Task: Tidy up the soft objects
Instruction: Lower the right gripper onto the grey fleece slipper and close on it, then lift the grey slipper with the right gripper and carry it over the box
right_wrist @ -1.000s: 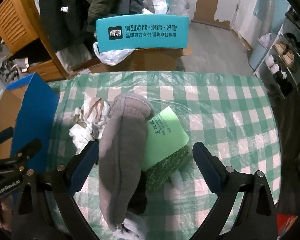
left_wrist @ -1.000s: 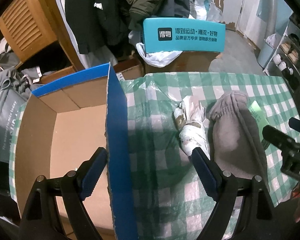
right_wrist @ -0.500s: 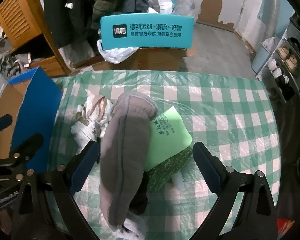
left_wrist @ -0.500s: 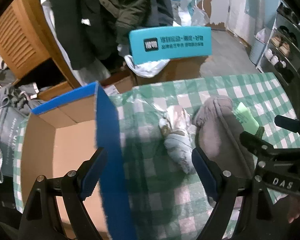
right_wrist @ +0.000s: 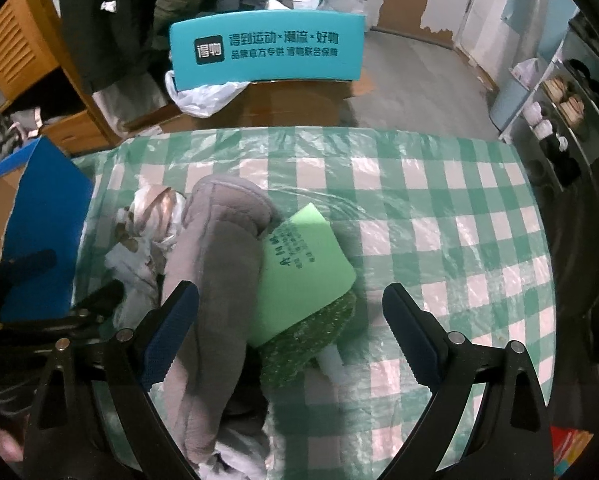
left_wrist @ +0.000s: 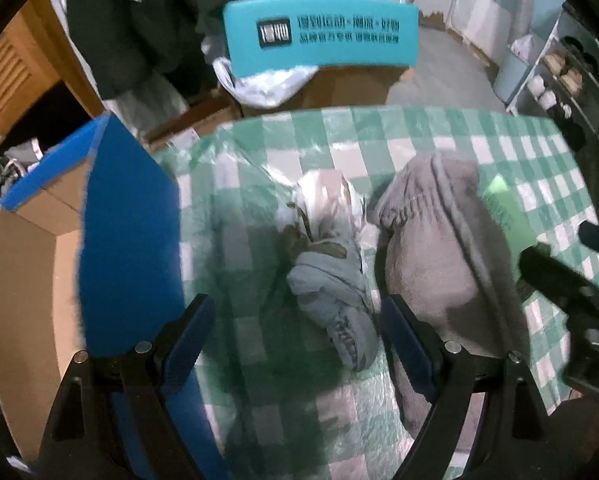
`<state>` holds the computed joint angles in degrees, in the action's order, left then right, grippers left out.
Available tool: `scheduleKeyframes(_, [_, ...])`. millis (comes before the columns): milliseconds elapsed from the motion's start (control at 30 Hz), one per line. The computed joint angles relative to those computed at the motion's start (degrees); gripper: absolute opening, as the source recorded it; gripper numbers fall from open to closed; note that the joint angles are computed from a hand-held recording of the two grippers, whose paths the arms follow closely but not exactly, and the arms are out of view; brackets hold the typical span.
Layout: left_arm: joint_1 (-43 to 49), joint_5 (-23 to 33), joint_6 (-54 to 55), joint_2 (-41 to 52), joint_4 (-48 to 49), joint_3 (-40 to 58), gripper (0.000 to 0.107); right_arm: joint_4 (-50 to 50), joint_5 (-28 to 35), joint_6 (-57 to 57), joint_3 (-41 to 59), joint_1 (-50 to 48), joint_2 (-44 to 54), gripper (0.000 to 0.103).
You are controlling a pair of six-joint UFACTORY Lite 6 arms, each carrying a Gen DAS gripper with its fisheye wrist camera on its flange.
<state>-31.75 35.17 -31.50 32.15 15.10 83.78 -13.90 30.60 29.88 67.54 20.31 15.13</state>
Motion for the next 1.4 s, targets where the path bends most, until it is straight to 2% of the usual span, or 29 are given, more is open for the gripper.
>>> scheduleKeyframes(167, [-0.25,1.21,0.73,5.57,-0.17,3.61,0.087,1.23,-0.31,-1.25,0.07,-0.38,0.74,0.094])
scheduleKeyframes(300, [0.87,1.37,5.15,8.07,-5.49,5.42,0.087,2.21,-0.51,-2.36,0.39,-0.13,1.24,0.094])
scheduleKeyframes(533, [1.46,0.15,6.98,9.26,-8.10,5.67,0.087,3.58,-0.85,-3.93,0.91,0.55,2.36,0.094])
scheduleKeyframes(600, [1.99,-1.23,8.03,9.15,-8.81,5.22,0.084,4.15,-0.90,-4.55,0.93,0.79,2.62,0.094])
scheduleKeyframes(700, [2.82,-2.54,10.42,8.54,-10.68,4.44,0.068,4.48,-0.89,-5.02,1.40,1.37,3.33,0.094])
scheduleKeyframes(767, [3.46,-3.09,13.71,8.16,-13.66,3.88,0.045,4.54,-0.82,-4.86,1.76,1.67,3.84,0.094])
scheduleKeyframes(800, [3.74,-2.88,15.21,8.02,-15.19,3.79,0.041,4.75,-0.77,-4.93,2.04,1.75,4.19,0.094])
scheduleKeyframes(1167, [5.48,-5.29,17.37,2.70,-16.79,-2.41,0.039,5.71,0.97,-5.51,6.95,3.64,10.66,0.094])
scheduleKeyframes(1233, [5.54,-5.72,17.26,1.27,-16.61,-3.69,0.039,4.34,0.93,-4.52,7.78,4.48,11.92,0.088])
scheduleKeyframes(1400, [5.66,-6.33,16.86,-1.62,-15.74,-5.87,0.039,4.18,1.37,-5.14,8.82,5.67,13.86,0.059])
